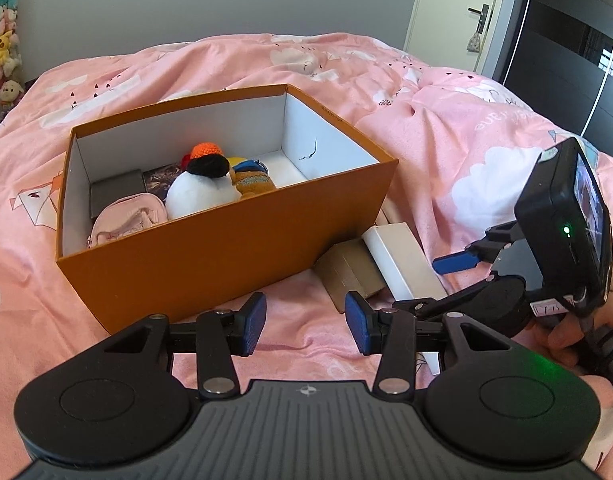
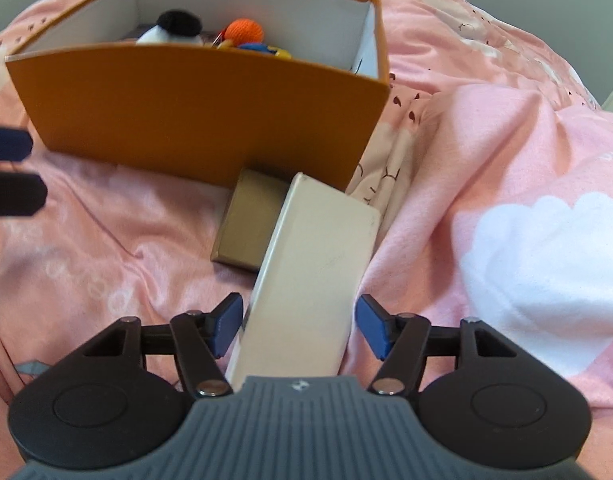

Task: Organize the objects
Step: 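Reach the right gripper to the white cylindrical package and grasp it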

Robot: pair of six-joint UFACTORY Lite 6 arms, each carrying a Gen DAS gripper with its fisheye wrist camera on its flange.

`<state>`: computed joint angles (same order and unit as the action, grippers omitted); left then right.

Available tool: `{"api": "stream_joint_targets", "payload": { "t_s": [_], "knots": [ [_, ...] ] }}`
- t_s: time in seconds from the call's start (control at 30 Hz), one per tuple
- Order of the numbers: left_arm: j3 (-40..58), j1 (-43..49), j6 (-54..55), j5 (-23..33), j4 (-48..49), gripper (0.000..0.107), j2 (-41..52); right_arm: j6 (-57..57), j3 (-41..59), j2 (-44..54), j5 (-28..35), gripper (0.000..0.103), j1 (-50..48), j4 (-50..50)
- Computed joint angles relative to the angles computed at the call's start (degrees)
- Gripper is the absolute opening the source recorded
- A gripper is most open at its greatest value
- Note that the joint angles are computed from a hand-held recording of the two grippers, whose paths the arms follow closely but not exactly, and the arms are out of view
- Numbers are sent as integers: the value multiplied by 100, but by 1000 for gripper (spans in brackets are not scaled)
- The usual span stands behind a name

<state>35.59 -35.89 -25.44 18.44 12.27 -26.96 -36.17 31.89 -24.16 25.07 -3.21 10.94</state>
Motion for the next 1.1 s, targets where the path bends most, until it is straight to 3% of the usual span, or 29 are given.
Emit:
{"api": "stream_joint_targets", "payload": {
  "t_s": [0.03, 0.1, 0.23, 0.3, 0.53, 0.57, 0.63, 0.7, 0.77, 0.83, 0.87, 0.9, 0.97, 1.1],
  "knots": [
    [-24, 50, 154, -16, -174, 51, -23, -54, -13, -34, 12, 62, -19, 54],
    [-65, 173, 511, -34, -588, 51, -50, -357, 30, -74, 157, 45, -152, 369],
    [-95, 274, 833, -39, -979, 51, -60, -704, 197, -17, 432, 38, -412, 765],
    [-108, 275, 823, -37, -949, 51, -85, -1012, 317, 63, 609, 28, -676, 1120],
    [-100, 260, 1000, -57, -1142, 51, -46, -1867, 1113, 696, 2032, 19, -2335, 2437],
    [-93, 269, 1119, -62, -1263, 51, -24, -2033, 1303, 954, 2408, 0, -2663, 2701],
    [-82, 284, 1367, -75, -1535, 51, 22, -2101, 1754, 1609, 3269, 0, -3206, 3067],
    [-67, 258, 1393, -78, -1577, 51, 53, -2119, 1935, 1885, 3718, 0, -3377, 3210],
    [-72, 187, 1168, -66, -1367, 51, 27, -2100, 1686, 1481, 3374, 0, -3157, 3080],
    [-70, 191, 1217, -69, -1429, 51, 41, -1895, 1365, 997, 2788, 8, -2741, 2799],
    [-70, 206, 1292, -73, -1505, 51, 56, -1774, 1286, 897, 2594, 16, -2556, 2681],
    [-66, 212, 1334, -77, -1552, 51, 76, -1686, 1221, 823, 2471, 35, -2384, 2609],
    [-69, 213, 1347, -77, -1570, 51, 84, -1557, 1059, 655, 2203, 54, -2053, 2536],
    [-105, 278, 1514, -91, -1761, 51, 51, -627, 693, 431, 1226, 54, -1003, 1561]
  ]
}}
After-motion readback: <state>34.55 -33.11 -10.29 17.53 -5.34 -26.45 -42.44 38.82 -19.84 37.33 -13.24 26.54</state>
